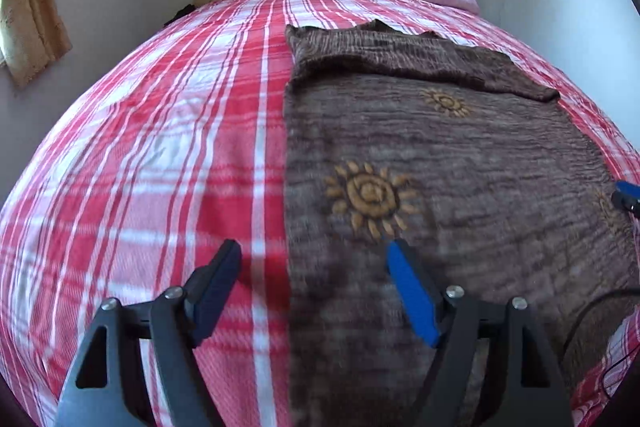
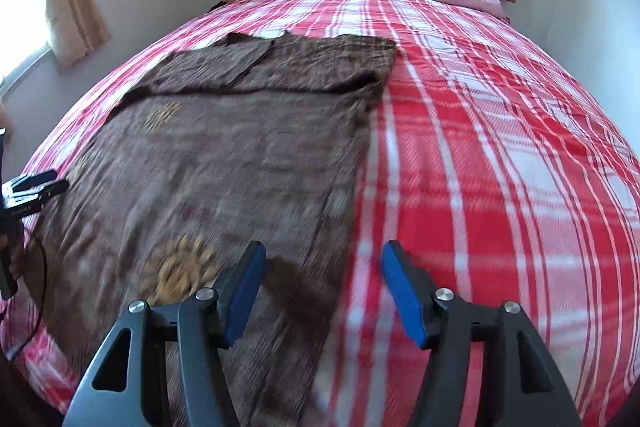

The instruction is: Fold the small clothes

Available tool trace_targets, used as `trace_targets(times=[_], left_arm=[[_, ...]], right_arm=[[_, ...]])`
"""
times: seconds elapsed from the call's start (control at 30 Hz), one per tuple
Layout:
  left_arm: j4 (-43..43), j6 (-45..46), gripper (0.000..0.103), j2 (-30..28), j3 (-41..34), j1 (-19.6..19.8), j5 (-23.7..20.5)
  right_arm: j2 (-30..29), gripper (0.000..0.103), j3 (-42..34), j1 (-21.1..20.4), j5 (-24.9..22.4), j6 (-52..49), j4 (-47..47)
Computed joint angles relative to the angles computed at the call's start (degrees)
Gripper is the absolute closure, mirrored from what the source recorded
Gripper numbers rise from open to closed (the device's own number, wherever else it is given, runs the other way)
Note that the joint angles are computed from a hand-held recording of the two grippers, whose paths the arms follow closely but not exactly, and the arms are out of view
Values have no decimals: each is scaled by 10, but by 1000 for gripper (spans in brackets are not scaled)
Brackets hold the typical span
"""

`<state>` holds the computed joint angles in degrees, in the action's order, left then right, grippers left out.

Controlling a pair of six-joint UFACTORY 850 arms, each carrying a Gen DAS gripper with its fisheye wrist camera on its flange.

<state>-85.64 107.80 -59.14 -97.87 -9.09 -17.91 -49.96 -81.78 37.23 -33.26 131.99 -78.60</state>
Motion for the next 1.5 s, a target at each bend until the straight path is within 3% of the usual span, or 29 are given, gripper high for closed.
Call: trace_targets(times=[0.13, 0.33, 0.43, 0.5, 0.57, 0.8, 0.9, 1.03, 1.1, 1.37, 1.5], left_arm=[[-89, 97, 25, 23, 47, 9, -5], [-153, 169, 24, 51, 105, 25, -26], [-217, 239, 18, 64, 132, 29, -23], [-200, 221, 18, 65, 136, 33, -29], [-206, 220, 18, 67, 141, 35, -36], [-223, 243, 18, 77, 162, 32, -49], [-208, 225, 18, 77, 162, 35, -53], [-183, 202, 19, 79, 163, 36, -53], [-175, 199, 19, 83, 169, 37, -53], [-197, 217, 24, 100, 199, 37, -45], [-205, 217, 39, 108, 209, 33, -42]], right_arm=[[12, 41, 21, 21, 11, 40, -20], [32, 41, 60, 47, 38, 130, -75], [41, 41, 79, 59, 51, 175, -108], [50, 41, 93, 62, 76, 228, -154], [49, 41, 90, 67, 89, 207, -150], [47, 42, 96, 71, 92, 323, -238], [52, 51, 105, 68, 98, 362, -268], [60, 72, 122, 64, 99, 418, -300], [63, 74, 129, 63, 100, 450, -326], [52, 74, 112, 70, 99, 406, -310], [45, 80, 95, 71, 93, 331, -246]])
